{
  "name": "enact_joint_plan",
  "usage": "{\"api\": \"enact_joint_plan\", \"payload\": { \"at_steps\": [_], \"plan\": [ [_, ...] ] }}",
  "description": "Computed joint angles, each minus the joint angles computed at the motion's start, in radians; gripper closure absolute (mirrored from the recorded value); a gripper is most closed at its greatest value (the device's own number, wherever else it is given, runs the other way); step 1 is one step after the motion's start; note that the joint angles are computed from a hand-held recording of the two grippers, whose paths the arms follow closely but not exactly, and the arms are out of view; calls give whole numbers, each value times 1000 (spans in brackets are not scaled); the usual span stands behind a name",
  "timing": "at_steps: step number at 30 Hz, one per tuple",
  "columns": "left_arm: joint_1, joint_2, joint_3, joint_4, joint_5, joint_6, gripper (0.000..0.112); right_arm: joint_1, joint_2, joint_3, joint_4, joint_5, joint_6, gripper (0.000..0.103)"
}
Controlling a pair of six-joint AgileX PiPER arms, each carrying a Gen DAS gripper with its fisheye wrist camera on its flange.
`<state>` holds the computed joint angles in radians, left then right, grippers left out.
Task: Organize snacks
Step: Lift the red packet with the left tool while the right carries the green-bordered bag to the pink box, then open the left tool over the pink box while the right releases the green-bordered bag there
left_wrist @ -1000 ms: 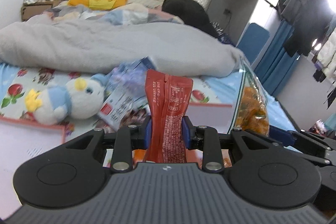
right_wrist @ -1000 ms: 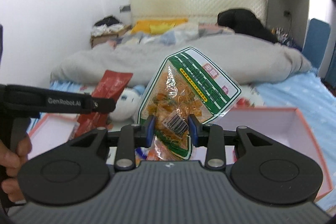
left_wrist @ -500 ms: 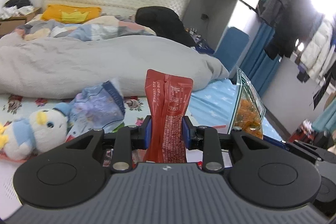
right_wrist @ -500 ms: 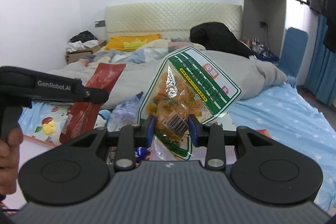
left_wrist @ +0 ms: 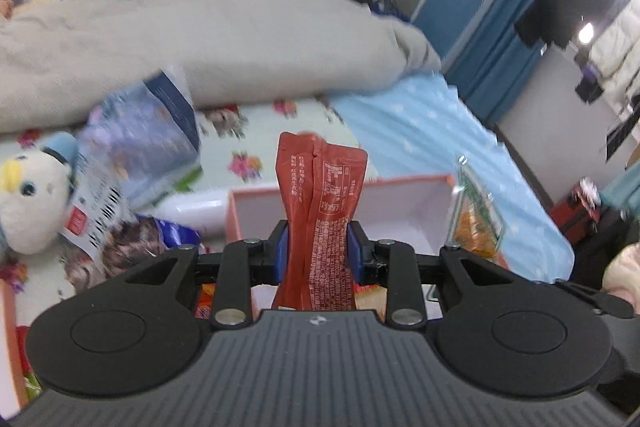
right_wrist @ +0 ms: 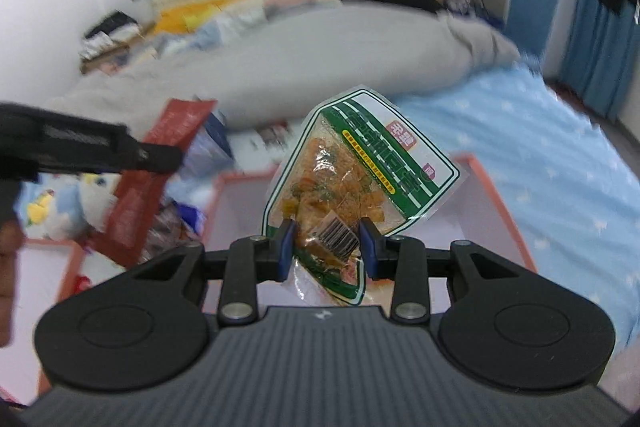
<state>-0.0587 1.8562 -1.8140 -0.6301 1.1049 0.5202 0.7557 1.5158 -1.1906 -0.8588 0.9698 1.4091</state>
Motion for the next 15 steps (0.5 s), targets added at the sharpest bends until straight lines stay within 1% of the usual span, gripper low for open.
{"api": "enact_joint_plan", "payload": {
  "at_steps": [1, 3, 5, 7, 9, 10, 11, 12, 13, 14, 15],
  "plan": [
    [-17, 13, -7, 23, 1, -8, 77, -19, 0, 25, 22, -19, 0, 66],
    [-47, 57, -46, 67, 37, -33, 77, -48, -6, 68, 71, -59, -3, 66],
    [-65, 82, -61, 91, 54, -67, 77, -80, -14, 99, 108, -95, -22, 65],
    [-79, 104, -81, 108, 75, -82, 77, -88, -18, 110, 119, -89, -19, 64],
    [-81, 103, -72, 103, 75, -74, 78, -96, -29, 121, 128, -101, -16, 61],
    [-84, 97, -62, 100, 68, -65, 77, -102, -37, 124, 137, -110, -25, 56],
    [-88, 91, -55, 102, 60, -60, 75, -102, -40, 123, 142, -110, -31, 48],
    [-92, 92, -62, 111, 61, -64, 72, -114, -41, 117, 152, -112, -48, 44],
    [-95, 91, -68, 117, 64, -68, 59, -122, -44, 117, 156, -117, -58, 38],
    [-96, 78, -60, 119, 60, -69, 48, -127, -50, 118, 161, -123, -65, 30],
    [-93, 61, -43, 111, 48, -58, 46, -127, -57, 121, 157, -128, -63, 28]
  ]
}}
